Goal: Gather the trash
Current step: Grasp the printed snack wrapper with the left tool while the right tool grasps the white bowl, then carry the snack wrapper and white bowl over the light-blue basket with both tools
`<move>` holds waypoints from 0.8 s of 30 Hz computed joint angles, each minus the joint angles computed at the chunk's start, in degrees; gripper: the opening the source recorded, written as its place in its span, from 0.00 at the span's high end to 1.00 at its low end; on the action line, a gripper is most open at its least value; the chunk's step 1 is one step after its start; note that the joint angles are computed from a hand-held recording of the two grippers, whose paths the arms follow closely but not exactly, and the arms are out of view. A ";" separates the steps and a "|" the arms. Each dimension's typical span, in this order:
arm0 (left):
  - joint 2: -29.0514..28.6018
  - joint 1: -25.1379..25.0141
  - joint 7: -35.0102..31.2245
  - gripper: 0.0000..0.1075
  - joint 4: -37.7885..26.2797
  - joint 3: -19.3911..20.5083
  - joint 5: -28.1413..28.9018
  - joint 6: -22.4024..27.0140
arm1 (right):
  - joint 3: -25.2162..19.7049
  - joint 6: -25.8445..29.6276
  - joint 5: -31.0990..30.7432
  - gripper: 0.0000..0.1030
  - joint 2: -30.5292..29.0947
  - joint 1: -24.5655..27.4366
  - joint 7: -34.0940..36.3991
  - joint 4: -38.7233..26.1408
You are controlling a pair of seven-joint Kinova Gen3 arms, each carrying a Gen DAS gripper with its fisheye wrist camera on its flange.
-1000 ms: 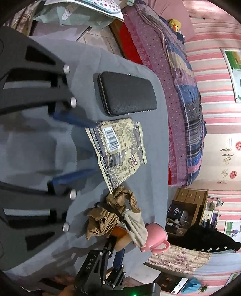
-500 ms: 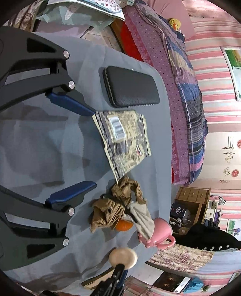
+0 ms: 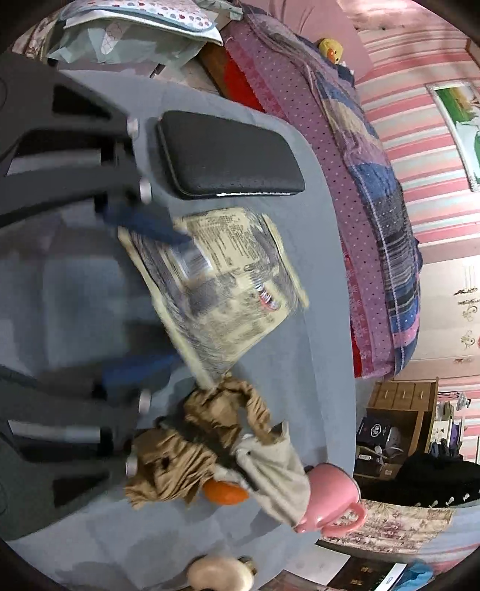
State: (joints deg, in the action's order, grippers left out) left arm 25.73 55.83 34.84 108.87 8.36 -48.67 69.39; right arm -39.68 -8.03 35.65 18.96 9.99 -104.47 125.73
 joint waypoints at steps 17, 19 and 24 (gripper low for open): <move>-3.52 9.34 7.87 1.00 -7.55 5.02 -2.70 16.31 | -20.14 0.46 10.92 0.83 1.94 22.31 -6.57 1.46; -2.72 10.01 6.40 1.00 -9.94 5.39 -3.34 17.47 | -22.90 0.85 11.98 0.83 2.30 25.52 -7.04 1.74; -0.39 12.11 2.36 1.00 -15.54 4.75 -6.52 17.58 | -29.75 1.99 11.77 0.83 2.94 34.54 -5.10 2.56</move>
State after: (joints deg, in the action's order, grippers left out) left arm 25.34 67.94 37.20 93.33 13.11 -55.19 86.96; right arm -69.44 -6.04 47.42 21.89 44.53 -109.57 128.29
